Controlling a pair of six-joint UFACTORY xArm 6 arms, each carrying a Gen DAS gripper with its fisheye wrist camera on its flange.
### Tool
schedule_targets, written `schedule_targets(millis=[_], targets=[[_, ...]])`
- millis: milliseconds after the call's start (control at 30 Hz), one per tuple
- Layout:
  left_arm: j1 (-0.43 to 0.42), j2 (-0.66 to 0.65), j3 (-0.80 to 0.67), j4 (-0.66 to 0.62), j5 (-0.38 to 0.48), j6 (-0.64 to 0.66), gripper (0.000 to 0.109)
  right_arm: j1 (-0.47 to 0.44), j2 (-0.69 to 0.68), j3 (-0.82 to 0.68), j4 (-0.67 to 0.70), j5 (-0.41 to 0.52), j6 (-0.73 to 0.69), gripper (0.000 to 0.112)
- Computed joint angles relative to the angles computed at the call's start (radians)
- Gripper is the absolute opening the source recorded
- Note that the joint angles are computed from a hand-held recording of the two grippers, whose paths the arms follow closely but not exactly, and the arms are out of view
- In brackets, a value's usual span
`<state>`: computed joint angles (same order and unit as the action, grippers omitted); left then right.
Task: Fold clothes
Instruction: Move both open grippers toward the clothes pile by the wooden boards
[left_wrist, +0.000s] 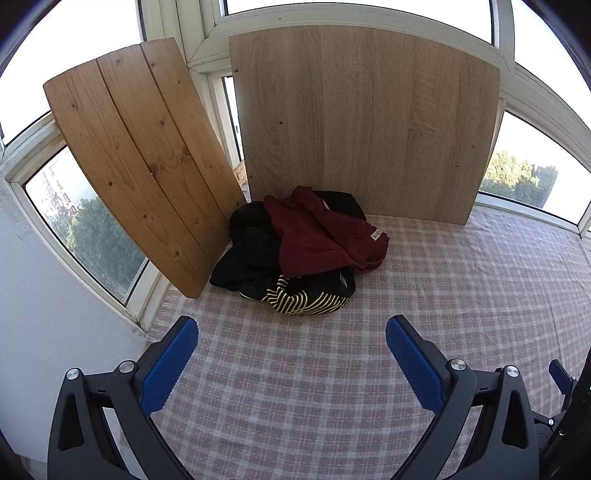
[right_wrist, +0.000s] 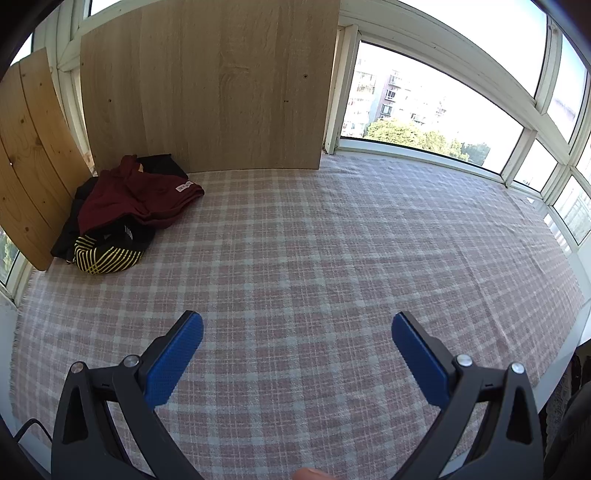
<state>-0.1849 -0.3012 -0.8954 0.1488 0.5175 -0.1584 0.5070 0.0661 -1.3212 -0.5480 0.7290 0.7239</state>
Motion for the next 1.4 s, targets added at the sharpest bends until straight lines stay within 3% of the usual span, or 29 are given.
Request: schedule_targets(millis=[1233,1400], targets=[[-0.017,0.049,-0.030,0.033,0.015,-0.028,0.103,-0.010,0.034,-0.016,0.004,-0.018,-0.015,0.103],[0.004,0.065,-0.024,0.048,0.005,-0.037,0.103,-0.012,0.075,-0.024,0.022,-0.069,-0.028,0.103]])
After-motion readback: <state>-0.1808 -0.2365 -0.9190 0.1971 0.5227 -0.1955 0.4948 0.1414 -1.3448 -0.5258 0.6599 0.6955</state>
